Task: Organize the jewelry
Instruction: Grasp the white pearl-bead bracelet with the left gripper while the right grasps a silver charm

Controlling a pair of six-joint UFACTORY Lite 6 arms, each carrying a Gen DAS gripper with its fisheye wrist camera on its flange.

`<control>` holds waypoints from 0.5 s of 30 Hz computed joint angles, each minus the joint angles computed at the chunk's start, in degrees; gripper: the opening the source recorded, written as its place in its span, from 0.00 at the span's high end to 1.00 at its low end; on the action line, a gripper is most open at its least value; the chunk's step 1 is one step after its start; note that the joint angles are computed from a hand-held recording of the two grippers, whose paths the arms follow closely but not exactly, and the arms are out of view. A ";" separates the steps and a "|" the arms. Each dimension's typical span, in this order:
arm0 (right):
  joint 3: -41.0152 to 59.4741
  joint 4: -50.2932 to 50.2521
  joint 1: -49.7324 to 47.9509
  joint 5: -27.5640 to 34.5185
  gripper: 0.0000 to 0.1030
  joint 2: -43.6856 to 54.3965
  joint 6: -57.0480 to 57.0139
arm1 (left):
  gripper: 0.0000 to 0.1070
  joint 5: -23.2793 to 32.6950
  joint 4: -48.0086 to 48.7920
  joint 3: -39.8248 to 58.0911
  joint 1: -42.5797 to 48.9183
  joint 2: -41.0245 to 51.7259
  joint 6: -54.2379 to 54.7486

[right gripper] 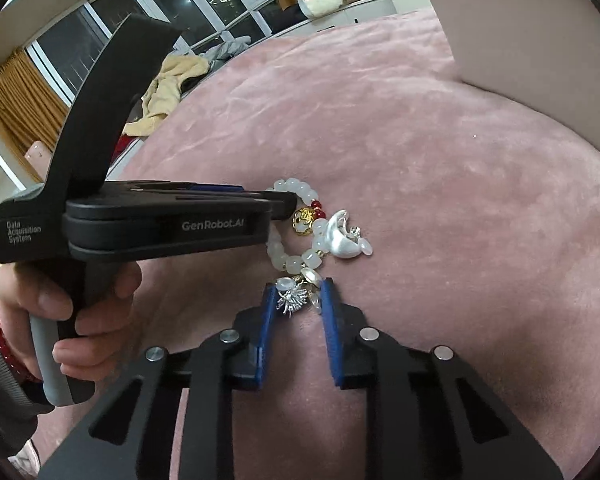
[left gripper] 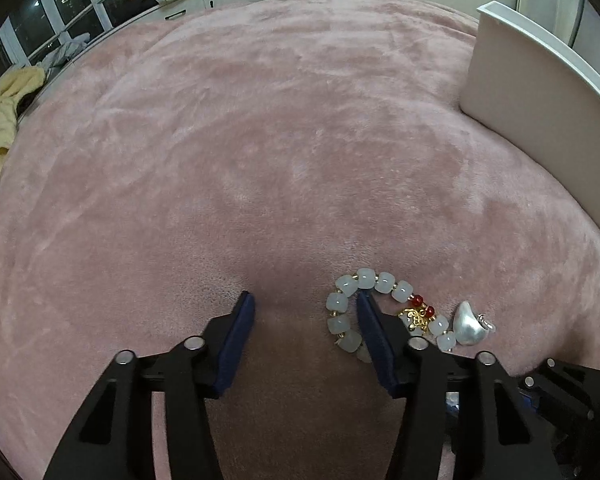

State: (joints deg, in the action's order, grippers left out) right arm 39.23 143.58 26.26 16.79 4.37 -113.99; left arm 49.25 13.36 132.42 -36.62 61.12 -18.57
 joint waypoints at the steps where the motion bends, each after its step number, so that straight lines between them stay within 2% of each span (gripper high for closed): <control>1: -0.32 0.49 0.07 0.25 0.79 -0.32 -0.39 | 0.57 0.06 -0.07 -0.36 -0.18 -0.48 -0.21; 4: -2.75 -1.31 -0.98 1.46 0.80 -3.52 1.82 | 0.79 1.07 -0.55 -0.39 -0.47 -1.50 -0.37; 5: -3.95 -0.89 -1.03 1.30 0.80 -5.00 1.47 | 0.83 1.41 -0.46 -0.33 -0.55 -1.72 -0.49; 8: -5.86 -0.11 -1.16 -0.27 0.80 -8.85 0.96 | 0.86 2.15 -0.56 -1.14 -0.76 -2.86 -0.66; 15: -10.06 -0.59 -1.23 -3.92 0.81 -18.17 2.01 | 0.86 -1.99 0.25 -13.33 -0.73 -12.50 -1.58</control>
